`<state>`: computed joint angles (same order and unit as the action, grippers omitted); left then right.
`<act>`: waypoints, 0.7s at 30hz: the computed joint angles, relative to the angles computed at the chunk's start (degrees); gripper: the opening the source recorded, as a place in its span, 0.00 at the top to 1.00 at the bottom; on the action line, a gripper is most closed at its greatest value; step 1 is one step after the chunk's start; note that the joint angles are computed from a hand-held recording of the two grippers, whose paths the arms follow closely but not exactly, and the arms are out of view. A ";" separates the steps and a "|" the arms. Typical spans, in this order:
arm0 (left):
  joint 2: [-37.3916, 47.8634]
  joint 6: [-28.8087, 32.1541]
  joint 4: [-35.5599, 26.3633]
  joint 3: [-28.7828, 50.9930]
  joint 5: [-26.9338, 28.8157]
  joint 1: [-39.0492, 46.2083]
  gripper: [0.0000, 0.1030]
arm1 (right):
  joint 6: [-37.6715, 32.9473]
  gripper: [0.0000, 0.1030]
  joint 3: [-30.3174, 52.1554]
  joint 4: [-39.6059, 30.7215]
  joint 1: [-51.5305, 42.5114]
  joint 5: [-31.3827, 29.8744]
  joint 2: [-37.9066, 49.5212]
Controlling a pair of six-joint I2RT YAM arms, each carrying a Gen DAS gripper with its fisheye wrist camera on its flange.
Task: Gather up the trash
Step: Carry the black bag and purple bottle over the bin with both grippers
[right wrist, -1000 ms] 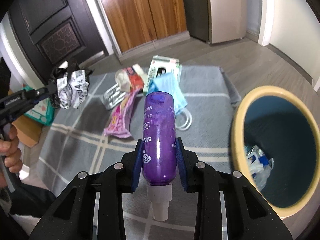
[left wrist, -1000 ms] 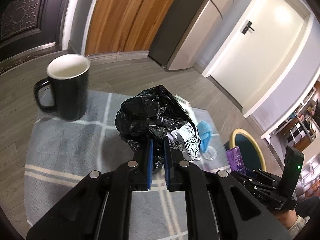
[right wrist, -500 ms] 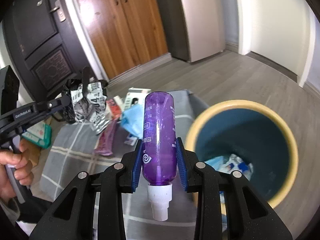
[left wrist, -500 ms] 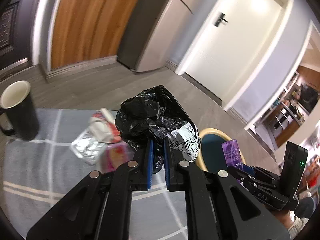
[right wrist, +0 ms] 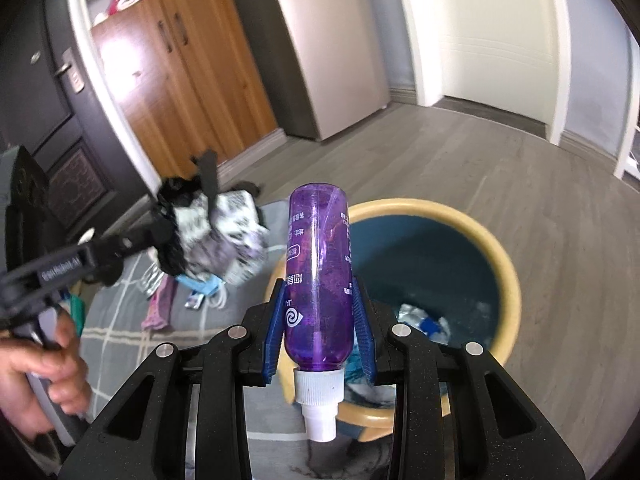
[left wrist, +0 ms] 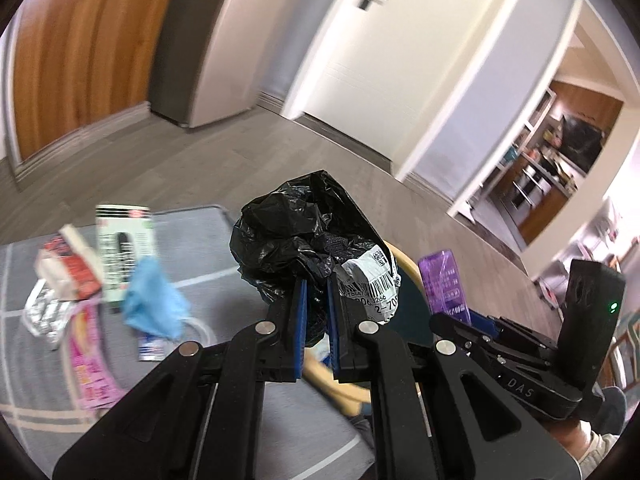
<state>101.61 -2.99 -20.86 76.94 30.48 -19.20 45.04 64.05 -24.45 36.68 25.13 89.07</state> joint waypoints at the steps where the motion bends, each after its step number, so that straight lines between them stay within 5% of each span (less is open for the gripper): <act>1: 0.70 -0.24 0.23 0.38 -0.52 -1.49 0.92 | 0.33 0.68 -0.93 0.17 -0.38 0.23 -1.01; 19: 17.75 0.58 -0.66 11.35 -4.47 -11.94 0.91 | 3.42 0.68 -5.82 0.87 -4.62 -0.44 -4.02; 21: 18.70 0.30 -1.17 11.92 -4.08 -11.70 0.81 | 3.57 0.68 -5.91 0.96 -4.93 -0.91 -3.58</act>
<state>120.30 -2.69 -22.02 88.86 26.40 -30.90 48.61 58.14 -23.49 31.75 24.22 85.48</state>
